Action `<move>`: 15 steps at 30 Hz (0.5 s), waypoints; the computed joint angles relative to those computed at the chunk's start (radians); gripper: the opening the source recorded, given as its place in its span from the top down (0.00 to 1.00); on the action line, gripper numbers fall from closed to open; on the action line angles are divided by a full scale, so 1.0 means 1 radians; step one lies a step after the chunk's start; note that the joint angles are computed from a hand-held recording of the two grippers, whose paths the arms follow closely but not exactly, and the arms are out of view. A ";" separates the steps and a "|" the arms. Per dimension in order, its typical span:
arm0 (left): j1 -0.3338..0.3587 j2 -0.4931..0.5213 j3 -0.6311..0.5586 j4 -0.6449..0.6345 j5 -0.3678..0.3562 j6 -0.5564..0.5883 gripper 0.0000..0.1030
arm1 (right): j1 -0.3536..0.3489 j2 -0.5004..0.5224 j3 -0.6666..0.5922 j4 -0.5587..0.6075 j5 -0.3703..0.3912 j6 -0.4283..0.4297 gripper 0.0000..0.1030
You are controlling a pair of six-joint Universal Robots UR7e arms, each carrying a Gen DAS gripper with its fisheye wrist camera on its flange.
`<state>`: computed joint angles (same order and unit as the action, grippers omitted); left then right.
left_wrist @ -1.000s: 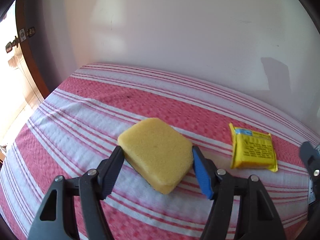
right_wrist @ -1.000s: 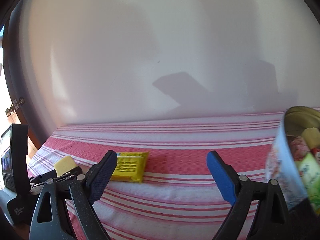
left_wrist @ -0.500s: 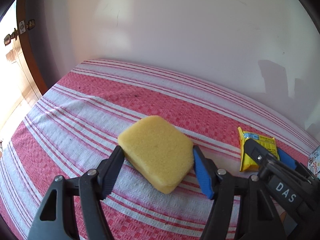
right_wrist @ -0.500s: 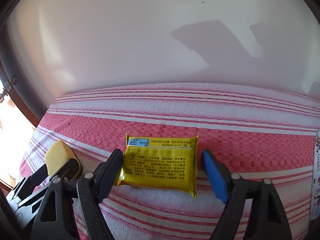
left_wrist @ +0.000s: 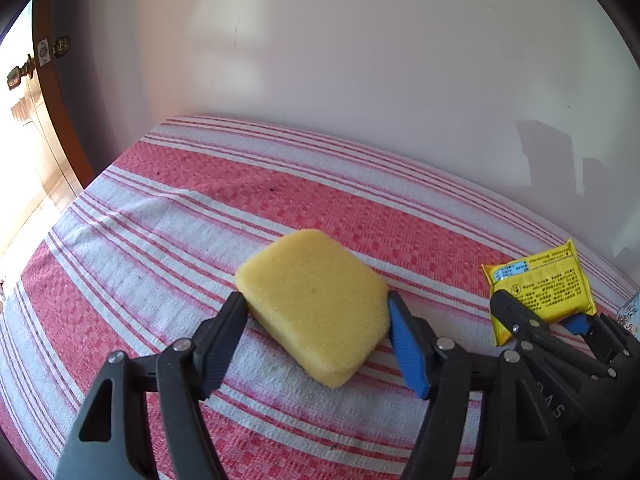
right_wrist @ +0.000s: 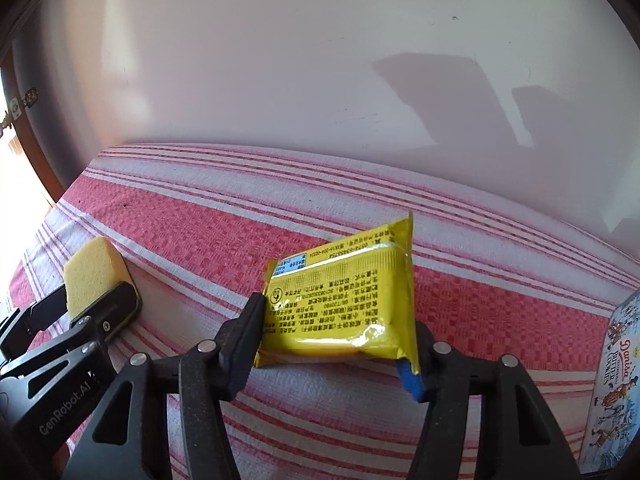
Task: Organize objects
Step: 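Grasp the yellow sponge with the left tool while the right grasps the yellow packet, then carry the yellow sponge and yellow packet in both tools over the tin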
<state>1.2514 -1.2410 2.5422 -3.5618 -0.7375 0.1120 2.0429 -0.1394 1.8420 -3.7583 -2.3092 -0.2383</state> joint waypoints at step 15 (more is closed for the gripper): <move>0.002 0.017 -0.001 -0.040 0.003 0.019 0.35 | -0.072 -0.052 0.145 -0.105 0.246 0.004 0.75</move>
<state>1.2535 -1.2243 2.5416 -3.6021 -0.7348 0.1305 1.9710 -0.1914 1.9866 -3.8638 -2.0629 -0.2340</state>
